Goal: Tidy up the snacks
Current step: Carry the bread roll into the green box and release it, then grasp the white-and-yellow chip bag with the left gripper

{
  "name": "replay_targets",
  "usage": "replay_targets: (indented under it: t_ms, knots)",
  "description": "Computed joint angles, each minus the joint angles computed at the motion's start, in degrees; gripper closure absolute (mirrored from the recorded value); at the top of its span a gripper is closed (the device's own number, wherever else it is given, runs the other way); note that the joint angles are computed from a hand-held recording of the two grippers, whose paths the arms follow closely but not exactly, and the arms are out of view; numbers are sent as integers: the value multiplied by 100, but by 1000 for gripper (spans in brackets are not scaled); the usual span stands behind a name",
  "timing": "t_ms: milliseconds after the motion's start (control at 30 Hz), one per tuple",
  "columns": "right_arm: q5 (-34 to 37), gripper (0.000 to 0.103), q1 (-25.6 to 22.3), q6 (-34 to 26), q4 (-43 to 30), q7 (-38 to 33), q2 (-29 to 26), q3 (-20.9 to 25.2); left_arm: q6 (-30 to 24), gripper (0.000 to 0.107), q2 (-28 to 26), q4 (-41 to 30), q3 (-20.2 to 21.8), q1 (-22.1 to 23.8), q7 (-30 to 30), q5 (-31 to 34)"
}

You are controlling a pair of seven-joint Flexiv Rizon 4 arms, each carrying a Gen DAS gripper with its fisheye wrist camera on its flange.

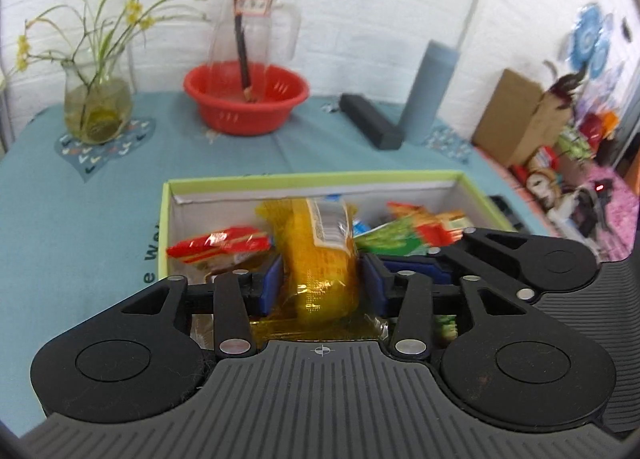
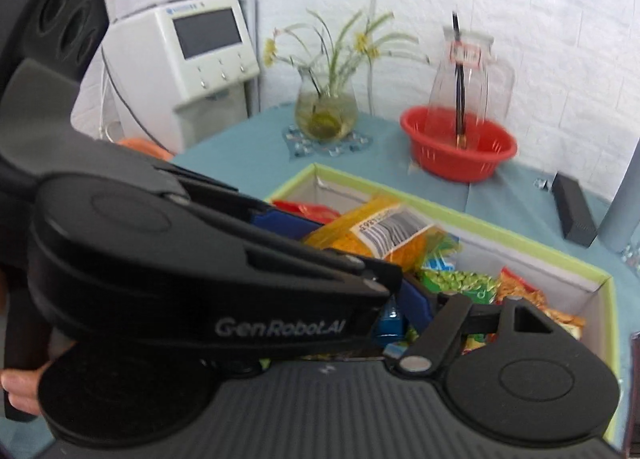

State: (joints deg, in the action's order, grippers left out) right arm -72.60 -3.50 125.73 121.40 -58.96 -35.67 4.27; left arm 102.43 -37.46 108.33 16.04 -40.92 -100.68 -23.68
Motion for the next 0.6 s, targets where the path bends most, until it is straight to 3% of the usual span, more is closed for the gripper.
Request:
replay_targets:
  t_ms: [133,300,433,533,600]
  knots:
    - [1006,11,160,216,385,-928,62,11,448,47,-21,180,-138,95,-47,-40]
    - [1807,10,-68,1160,1150,-1807,505,190,1386,34,262,720,245,-667,234,-622]
    - [1765,10,-337,1909,2025,-2257,887,124,2261,26,578,1358,66,-970,344,-862]
    - [1412,10,-494,1938,2494,-2291,924,-13,2599,24,692,1807,-280,-949,176,-964]
    - [1372,10,-484,1726,2682,-2319,863,-65,2532,24,689,2006,-609,-731,-24,-901]
